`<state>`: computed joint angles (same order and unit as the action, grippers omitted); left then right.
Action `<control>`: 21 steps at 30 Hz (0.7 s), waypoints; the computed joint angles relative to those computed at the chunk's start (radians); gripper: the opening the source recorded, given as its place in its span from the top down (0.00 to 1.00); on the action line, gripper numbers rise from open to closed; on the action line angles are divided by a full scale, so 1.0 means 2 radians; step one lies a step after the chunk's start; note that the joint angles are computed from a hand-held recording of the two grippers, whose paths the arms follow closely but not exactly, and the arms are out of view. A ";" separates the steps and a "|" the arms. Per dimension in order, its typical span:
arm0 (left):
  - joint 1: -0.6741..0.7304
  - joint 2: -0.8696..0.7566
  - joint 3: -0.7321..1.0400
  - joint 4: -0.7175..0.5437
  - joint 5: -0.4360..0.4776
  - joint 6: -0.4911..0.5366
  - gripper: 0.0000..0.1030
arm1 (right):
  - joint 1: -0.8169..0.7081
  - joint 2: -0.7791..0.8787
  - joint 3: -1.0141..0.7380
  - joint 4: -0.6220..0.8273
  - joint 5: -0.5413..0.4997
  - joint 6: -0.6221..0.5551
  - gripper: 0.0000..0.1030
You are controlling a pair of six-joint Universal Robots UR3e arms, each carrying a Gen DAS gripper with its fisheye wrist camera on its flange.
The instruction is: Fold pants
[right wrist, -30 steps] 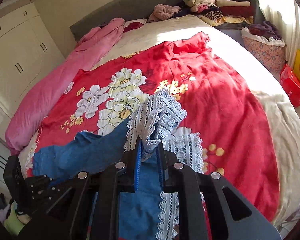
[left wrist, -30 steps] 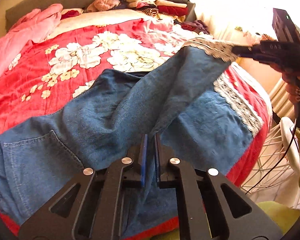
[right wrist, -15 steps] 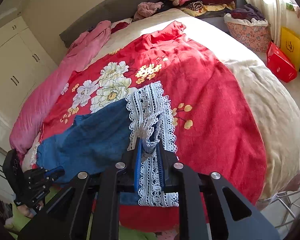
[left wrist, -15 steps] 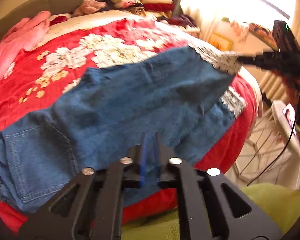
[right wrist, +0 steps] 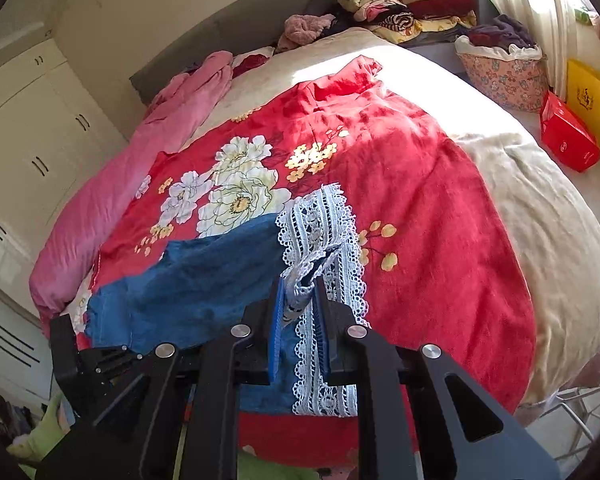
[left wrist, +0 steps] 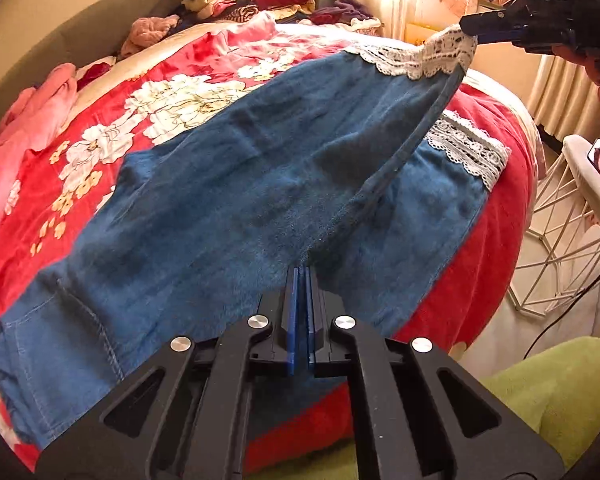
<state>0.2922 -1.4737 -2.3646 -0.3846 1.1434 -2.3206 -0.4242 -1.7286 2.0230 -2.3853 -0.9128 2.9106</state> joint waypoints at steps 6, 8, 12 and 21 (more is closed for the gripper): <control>0.068 0.091 -0.004 -0.141 -0.056 0.055 1.00 | -0.017 -0.038 0.032 0.045 -0.020 -0.040 0.87; 0.074 0.101 -0.006 -0.158 -0.061 0.063 1.00 | -0.011 -0.034 0.043 0.035 -0.035 -0.042 0.86; 0.059 0.084 -0.006 -0.141 -0.048 0.052 1.00 | 0.002 -0.001 0.057 -0.002 -0.051 -0.028 0.59; 0.054 0.074 -0.005 -0.135 -0.041 0.046 1.00 | 0.035 0.063 0.048 -0.040 -0.065 -0.030 0.86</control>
